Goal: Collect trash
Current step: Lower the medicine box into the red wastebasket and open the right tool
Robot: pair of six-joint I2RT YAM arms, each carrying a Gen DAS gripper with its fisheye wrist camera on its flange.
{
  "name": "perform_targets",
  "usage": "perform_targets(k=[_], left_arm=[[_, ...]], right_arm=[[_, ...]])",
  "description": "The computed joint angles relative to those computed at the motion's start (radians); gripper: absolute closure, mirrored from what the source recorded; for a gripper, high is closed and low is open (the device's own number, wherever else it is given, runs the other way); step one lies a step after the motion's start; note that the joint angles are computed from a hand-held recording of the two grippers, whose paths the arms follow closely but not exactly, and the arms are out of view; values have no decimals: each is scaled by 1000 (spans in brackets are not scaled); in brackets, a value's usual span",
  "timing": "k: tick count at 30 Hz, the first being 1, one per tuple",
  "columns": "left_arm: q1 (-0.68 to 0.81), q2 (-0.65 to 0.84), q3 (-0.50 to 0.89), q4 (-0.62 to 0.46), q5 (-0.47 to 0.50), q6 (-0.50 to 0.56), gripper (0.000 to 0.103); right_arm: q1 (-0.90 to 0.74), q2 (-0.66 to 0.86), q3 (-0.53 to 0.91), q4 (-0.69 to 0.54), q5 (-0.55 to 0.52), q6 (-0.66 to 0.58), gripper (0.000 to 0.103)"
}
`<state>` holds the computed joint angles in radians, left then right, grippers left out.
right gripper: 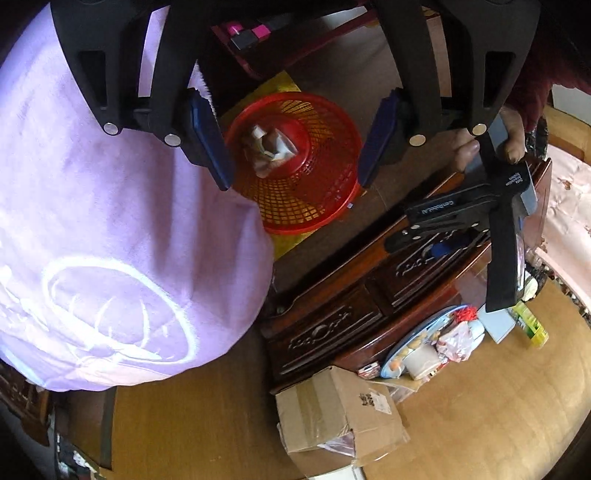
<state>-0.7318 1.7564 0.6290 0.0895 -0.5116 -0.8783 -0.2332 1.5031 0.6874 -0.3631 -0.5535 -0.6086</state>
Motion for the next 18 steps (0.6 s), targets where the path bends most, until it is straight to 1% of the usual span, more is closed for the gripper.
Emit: perform_targets(k=[3,5,9,11,14,17,18], left_arm=[[-22,-17,13,-18,-12,1,6],[-53,-34,34,-51,-36,8,6],[-117,-62,85,-114,-84,18,6],[-158,-77,119,-150,-108,26,6],[-206,-81,173,-201,-143,38,6],[-274,-79,249,-274,-194,48,6],[-289,-76,267,-287,-203,51,6]], right_arm=[[-50,-27,-9,-12,-17,-17,35],[-89,-43,-10,-31,-37,-35,35],[-197,-96,-15,-80,-97,-88,35],[-257,-125,-15,-108,-132,-114,33],[-365,-153,3,-175,-197,-175,31],[-483,-164,31,-250,-270,-251,29],[-538,-164,47,-287,-301,-293,28]])
